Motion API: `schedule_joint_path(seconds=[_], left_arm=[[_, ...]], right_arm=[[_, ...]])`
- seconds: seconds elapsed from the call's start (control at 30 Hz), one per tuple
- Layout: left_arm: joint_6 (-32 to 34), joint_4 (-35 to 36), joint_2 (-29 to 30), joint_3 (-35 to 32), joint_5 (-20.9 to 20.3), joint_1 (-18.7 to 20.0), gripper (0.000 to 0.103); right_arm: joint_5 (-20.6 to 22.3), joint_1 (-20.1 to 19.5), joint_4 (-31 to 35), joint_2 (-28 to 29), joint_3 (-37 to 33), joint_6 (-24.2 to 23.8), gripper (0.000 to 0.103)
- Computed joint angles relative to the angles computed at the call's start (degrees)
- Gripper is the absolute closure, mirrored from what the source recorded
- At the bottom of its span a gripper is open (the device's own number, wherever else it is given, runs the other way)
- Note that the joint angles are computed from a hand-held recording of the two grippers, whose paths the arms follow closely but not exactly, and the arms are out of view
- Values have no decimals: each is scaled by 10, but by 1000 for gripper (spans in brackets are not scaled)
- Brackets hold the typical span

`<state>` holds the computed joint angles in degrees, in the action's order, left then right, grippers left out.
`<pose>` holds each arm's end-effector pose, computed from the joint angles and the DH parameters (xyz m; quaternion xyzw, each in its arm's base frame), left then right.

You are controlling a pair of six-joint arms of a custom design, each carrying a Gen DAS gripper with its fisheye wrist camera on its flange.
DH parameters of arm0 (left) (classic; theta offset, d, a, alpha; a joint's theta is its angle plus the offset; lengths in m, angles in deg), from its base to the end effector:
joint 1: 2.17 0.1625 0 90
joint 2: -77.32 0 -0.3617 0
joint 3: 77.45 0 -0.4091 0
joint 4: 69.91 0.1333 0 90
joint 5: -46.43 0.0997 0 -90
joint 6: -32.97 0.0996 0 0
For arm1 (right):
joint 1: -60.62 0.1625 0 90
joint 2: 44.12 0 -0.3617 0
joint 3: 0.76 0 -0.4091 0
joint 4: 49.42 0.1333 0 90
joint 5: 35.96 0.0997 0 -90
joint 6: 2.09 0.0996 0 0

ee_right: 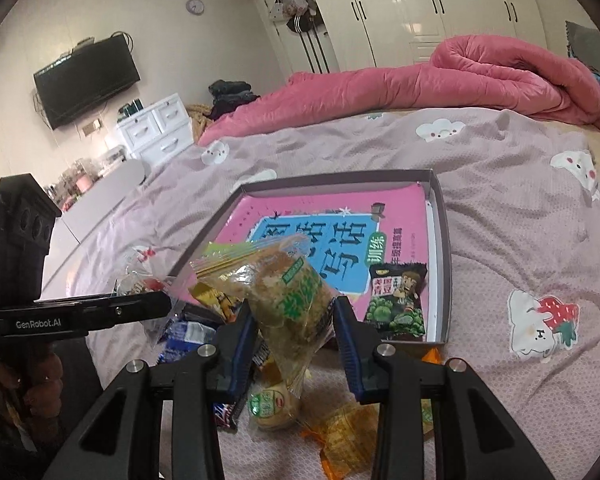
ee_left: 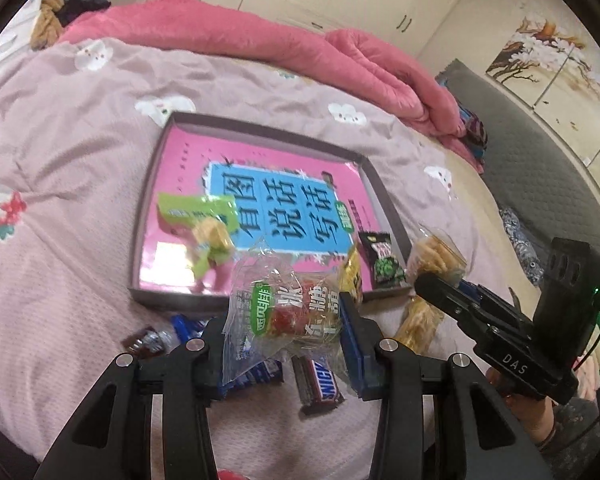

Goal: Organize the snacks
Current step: 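Lift the red-candy bag with the left tool while the right lifts the cracker bag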

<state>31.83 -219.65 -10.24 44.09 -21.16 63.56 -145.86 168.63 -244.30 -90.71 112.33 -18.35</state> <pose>-0.0430 -0.5120 0.2556 0.1493 0.9455 -0.2550 0.1367 0.2640 -0.4904 0.0386 0.2198 -0.9057 0.3262 0.1582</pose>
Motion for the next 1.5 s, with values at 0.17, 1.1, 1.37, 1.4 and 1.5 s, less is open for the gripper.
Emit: schedule_joint_path(seconds=[0.17, 1.1, 1.37, 1.4, 1.5], left_arm=[[1, -9, -2, -4, 9, -1, 59], [23, -74, 47, -61, 28, 5, 59], [27, -75, 78, -80, 23, 7, 59], [28, -75, 82, -82, 23, 7, 59], [31, -74, 95, -89, 28, 7, 59]], right_arm=[[7, 1, -4, 0, -4, 2, 65], [8, 3, -27, 13, -38, 16, 65], [2, 0, -29, 17, -48, 24, 65], [0, 0, -31, 18, -49, 24, 65], [-1, -4, -30, 18, -52, 30, 65]])
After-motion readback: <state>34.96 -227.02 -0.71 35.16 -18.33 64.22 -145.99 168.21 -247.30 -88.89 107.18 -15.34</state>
